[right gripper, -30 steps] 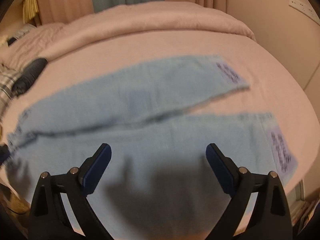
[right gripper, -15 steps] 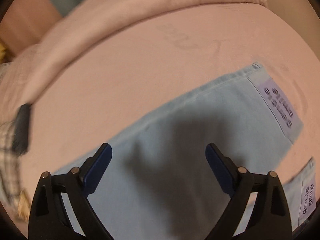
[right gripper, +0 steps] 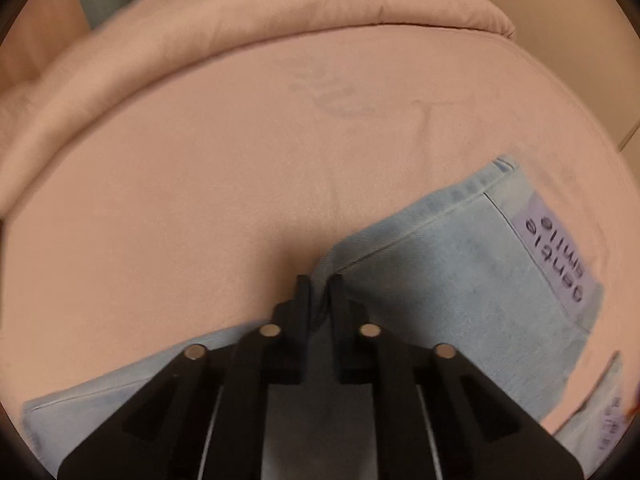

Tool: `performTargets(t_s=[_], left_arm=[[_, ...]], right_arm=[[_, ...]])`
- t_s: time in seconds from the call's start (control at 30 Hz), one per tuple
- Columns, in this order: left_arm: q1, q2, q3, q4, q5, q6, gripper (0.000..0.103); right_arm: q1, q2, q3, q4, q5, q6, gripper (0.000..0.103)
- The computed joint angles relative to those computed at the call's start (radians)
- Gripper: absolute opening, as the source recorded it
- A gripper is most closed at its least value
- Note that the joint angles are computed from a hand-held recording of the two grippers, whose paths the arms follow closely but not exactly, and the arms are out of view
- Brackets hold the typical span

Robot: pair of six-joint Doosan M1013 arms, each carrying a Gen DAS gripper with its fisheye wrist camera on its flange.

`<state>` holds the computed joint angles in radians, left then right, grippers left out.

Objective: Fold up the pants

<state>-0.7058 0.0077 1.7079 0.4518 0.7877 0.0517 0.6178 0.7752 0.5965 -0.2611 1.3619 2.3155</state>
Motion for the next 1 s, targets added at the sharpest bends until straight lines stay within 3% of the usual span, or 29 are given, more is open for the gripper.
performTargets(t_s=[0.07,0.23,0.33,0.4,0.47,0.53,0.73,1.0], left_arm=[[-0.004,-0.008,0.005,0.010,-0.012,-0.007,0.050],[-0.024,-0.037,0.025,0.075,-0.047,-0.082,0.050],[-0.027,-0.051,0.032,0.082,-0.063,-0.103,0.050],[-0.030,-0.063,0.044,0.093,-0.085,-0.128,0.050],[-0.030,-0.071,0.053,0.091,-0.103,-0.156,0.050],[-0.023,-0.067,0.051,0.078,-0.113,-0.173,0.054],[-0.019,-0.065,0.050,0.101,-0.123,-0.217,0.071],[0.023,-0.025,0.011,-0.022,-0.122,-0.070,0.075]], right_arm=[[-0.001,-0.075,0.117,0.015,-0.131,0.020,0.005],[0.010,-0.326,0.481,0.037,-0.575,0.123,0.004],[0.037,-0.443,0.645,-0.014,-0.763,0.201,0.005],[0.053,-0.506,0.734,-0.057,-0.833,0.262,0.005],[0.068,-0.547,0.801,-0.112,-0.860,0.329,0.005],[0.076,-0.568,0.845,-0.117,-0.839,0.354,0.005],[0.069,-0.586,0.924,0.006,-0.771,0.301,0.005],[0.057,-0.595,0.959,0.057,-0.792,0.292,0.005]])
